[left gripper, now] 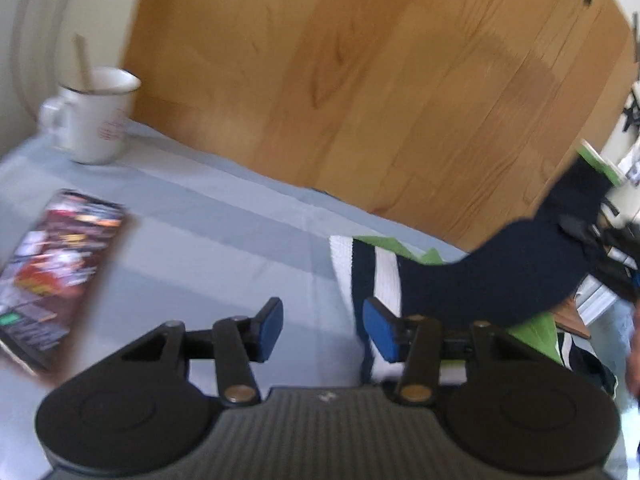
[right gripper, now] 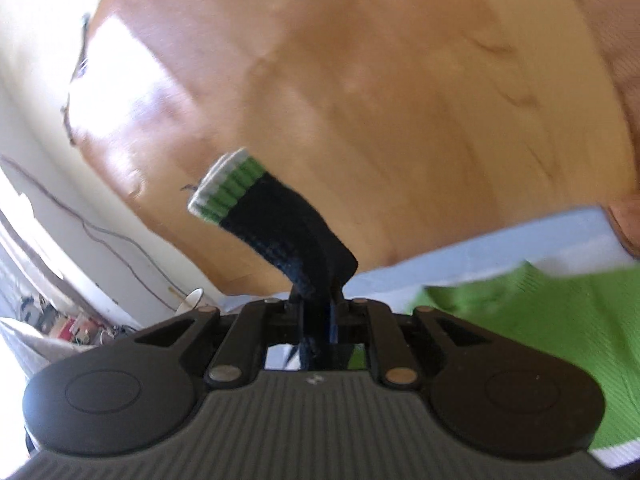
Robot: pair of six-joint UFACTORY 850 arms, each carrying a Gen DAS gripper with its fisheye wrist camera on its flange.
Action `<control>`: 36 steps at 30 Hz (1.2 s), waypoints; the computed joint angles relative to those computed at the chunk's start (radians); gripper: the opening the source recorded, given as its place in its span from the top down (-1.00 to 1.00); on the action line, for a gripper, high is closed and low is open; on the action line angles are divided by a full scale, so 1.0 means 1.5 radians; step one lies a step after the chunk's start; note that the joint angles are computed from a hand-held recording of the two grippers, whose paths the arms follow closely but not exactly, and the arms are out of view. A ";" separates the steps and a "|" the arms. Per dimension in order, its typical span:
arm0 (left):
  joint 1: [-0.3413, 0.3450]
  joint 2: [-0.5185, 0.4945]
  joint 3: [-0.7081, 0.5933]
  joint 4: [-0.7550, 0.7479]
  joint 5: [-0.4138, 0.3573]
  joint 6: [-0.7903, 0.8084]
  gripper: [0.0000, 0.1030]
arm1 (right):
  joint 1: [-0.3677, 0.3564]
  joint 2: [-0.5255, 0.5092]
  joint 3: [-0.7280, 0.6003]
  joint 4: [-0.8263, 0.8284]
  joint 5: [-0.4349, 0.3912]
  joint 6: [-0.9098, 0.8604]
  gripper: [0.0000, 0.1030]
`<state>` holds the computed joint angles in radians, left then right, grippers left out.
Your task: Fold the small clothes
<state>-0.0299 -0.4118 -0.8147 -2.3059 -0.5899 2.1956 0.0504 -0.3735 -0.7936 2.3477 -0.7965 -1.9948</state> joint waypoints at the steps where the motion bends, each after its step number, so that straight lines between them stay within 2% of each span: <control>1: -0.010 -0.024 -0.029 0.022 0.009 -0.029 0.12 | -0.012 -0.009 0.004 -0.007 -0.015 0.006 0.70; 5: -0.045 -0.112 -0.131 0.105 0.038 -0.127 0.12 | -0.040 -0.039 0.008 -0.027 -0.057 0.021 0.70; 6: -0.052 -0.128 -0.148 0.115 0.041 -0.138 0.16 | -0.042 -0.044 0.008 -0.026 -0.060 0.021 0.70; 7: -0.060 -0.142 -0.162 0.113 0.049 -0.137 0.36 | -0.047 -0.049 0.012 -0.021 -0.069 0.020 0.70; 8: -0.069 -0.150 -0.168 0.084 0.058 -0.112 0.57 | -0.054 -0.051 0.018 -0.016 -0.083 0.018 0.70; 9: -0.076 -0.150 -0.162 0.027 0.058 -0.060 0.62 | -0.062 -0.053 0.030 -0.004 -0.099 0.007 0.70; 10: -0.081 -0.148 -0.154 -0.012 0.044 -0.014 0.79 | -0.068 -0.052 0.040 0.005 -0.103 -0.005 0.69; 12: -0.093 -0.144 -0.136 -0.088 0.025 0.080 0.80 | -0.078 -0.049 0.051 0.012 -0.095 -0.030 0.62; 15: -0.116 -0.146 -0.124 -0.211 0.029 0.217 0.80 | -0.084 -0.050 0.065 0.050 -0.056 -0.081 0.39; 17: -0.120 -0.146 -0.122 -0.236 0.027 0.241 0.80 | -0.099 -0.064 0.061 0.059 -0.039 -0.054 0.39; 18: -0.120 -0.145 -0.119 -0.245 0.023 0.248 0.80 | -0.104 -0.070 0.060 0.067 -0.034 -0.044 0.47; 19: -0.121 -0.147 -0.118 -0.256 0.019 0.256 0.80 | -0.106 -0.069 0.062 0.082 -0.025 -0.051 0.72; 20: -0.122 -0.147 -0.116 -0.264 0.015 0.263 0.80 | -0.101 -0.063 0.065 0.109 -0.002 -0.081 0.79; 23: -0.129 -0.145 -0.108 -0.301 0.004 0.316 0.78 | -0.074 -0.039 0.084 0.213 0.056 -0.225 0.78; 25: -0.142 -0.142 -0.100 -0.368 0.004 0.400 0.75 | -0.049 -0.029 0.086 0.273 0.124 -0.319 0.70; 26: -0.147 -0.141 -0.098 -0.393 0.002 0.429 0.70 | -0.043 -0.022 0.094 0.297 0.137 -0.356 0.65; 28: -0.148 -0.142 -0.099 -0.403 0.004 0.438 0.64 | -0.050 0.006 0.127 0.331 0.128 -0.421 0.45; 31: -0.143 -0.135 -0.095 -0.404 0.008 0.425 0.50 | -0.083 0.059 0.184 0.380 0.106 -0.442 0.41; 33: -0.132 -0.117 -0.078 -0.403 -0.013 0.400 0.51 | -0.139 0.105 0.224 0.342 0.087 -0.386 0.41; 34: -0.126 -0.104 -0.066 -0.399 -0.035 0.382 0.59 | -0.174 0.130 0.247 0.329 0.076 -0.364 0.41; 36: -0.118 -0.079 -0.042 -0.382 -0.079 0.350 0.59 | -0.239 0.167 0.282 0.322 0.057 -0.338 0.39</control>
<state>-0.2066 -0.5309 -0.8782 -2.8793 -0.7080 2.7208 -0.3084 -0.1230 -0.3699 2.8310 -0.7116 -2.5024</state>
